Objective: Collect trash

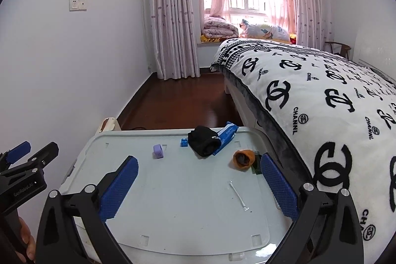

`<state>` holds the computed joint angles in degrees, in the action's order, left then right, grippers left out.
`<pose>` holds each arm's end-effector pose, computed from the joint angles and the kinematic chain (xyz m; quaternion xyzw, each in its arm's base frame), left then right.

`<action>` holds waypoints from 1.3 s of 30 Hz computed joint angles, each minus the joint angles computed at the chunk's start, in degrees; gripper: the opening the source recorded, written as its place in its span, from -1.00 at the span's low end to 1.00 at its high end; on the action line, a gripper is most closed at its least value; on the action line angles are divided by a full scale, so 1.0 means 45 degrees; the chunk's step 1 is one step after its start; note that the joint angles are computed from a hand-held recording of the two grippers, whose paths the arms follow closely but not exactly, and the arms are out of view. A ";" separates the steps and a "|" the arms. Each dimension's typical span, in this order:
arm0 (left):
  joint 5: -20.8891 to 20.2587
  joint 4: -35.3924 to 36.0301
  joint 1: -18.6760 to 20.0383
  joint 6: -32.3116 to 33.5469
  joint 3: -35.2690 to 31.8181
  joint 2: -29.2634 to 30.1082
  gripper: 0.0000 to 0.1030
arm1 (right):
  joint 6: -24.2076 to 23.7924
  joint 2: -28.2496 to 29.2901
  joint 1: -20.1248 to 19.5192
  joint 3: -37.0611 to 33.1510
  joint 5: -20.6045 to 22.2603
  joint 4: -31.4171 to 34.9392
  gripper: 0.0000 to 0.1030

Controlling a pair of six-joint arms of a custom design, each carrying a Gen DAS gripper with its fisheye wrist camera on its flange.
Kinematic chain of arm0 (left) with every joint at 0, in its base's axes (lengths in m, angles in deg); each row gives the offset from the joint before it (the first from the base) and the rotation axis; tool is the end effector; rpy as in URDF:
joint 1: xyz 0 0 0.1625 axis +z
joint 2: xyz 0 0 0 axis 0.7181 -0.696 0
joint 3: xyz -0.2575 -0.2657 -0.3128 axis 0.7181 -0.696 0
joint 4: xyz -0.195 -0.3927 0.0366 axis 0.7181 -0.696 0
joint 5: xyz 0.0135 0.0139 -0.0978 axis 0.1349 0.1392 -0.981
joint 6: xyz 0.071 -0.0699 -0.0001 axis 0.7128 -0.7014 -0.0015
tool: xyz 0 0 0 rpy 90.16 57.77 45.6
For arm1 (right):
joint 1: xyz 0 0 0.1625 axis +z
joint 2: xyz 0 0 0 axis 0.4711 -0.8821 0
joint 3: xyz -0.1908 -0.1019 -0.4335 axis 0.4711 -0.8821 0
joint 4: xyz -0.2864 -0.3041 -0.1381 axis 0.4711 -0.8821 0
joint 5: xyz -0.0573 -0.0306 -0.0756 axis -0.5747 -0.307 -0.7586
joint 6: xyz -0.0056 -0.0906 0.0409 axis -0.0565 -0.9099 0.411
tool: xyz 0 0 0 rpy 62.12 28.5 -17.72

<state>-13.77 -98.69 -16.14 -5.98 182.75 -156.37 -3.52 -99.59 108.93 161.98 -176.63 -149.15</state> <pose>-0.1054 -0.3255 0.3763 0.0563 0.7732 -0.4807 0.4098 0.4597 -0.3464 0.0404 0.2377 -0.8436 0.4187 0.2379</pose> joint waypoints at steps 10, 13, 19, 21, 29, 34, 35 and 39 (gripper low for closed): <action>-0.0077 -0.0653 0.0178 0.0571 0.0074 0.0068 0.74 | -0.0052 -0.0010 -0.0008 -0.0012 -0.0062 -0.0069 0.90; -0.0084 -0.0705 0.0213 0.0663 0.0056 0.0096 0.74 | -0.0032 -0.0050 -0.0052 0.0019 0.0011 -0.0058 0.90; -0.0075 -0.0654 0.0216 0.0628 0.0044 0.0109 0.74 | -0.0078 -0.0053 -0.0054 0.0008 0.0018 -0.0033 0.90; -0.0087 -0.0741 0.0215 0.0707 0.0062 0.0092 0.74 | -0.0087 -0.0074 -0.0067 0.0019 0.0047 -0.0010 0.90; -0.0082 -0.0517 0.0210 0.0549 0.0039 0.0094 0.74 | -0.0060 -0.0079 -0.0086 0.0034 0.0072 -0.0013 0.90; -0.0139 -0.0221 0.0206 0.0308 -0.0015 0.0128 0.74 | 0.0037 -0.0054 -0.0088 0.0016 0.0050 0.0075 0.90; -0.0145 -0.0261 0.0220 0.0344 -0.0011 0.0126 0.74 | 0.0034 -0.0060 -0.0090 0.0021 0.0055 0.0085 0.90; -0.0122 -0.0256 0.0242 0.0366 -0.0016 0.0157 0.74 | 0.0041 -0.0052 -0.0107 0.0026 0.0067 0.0065 0.90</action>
<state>-14.32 -99.85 -15.05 -4.34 182.68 -155.67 -3.33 -99.82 108.45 162.10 -176.33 -148.85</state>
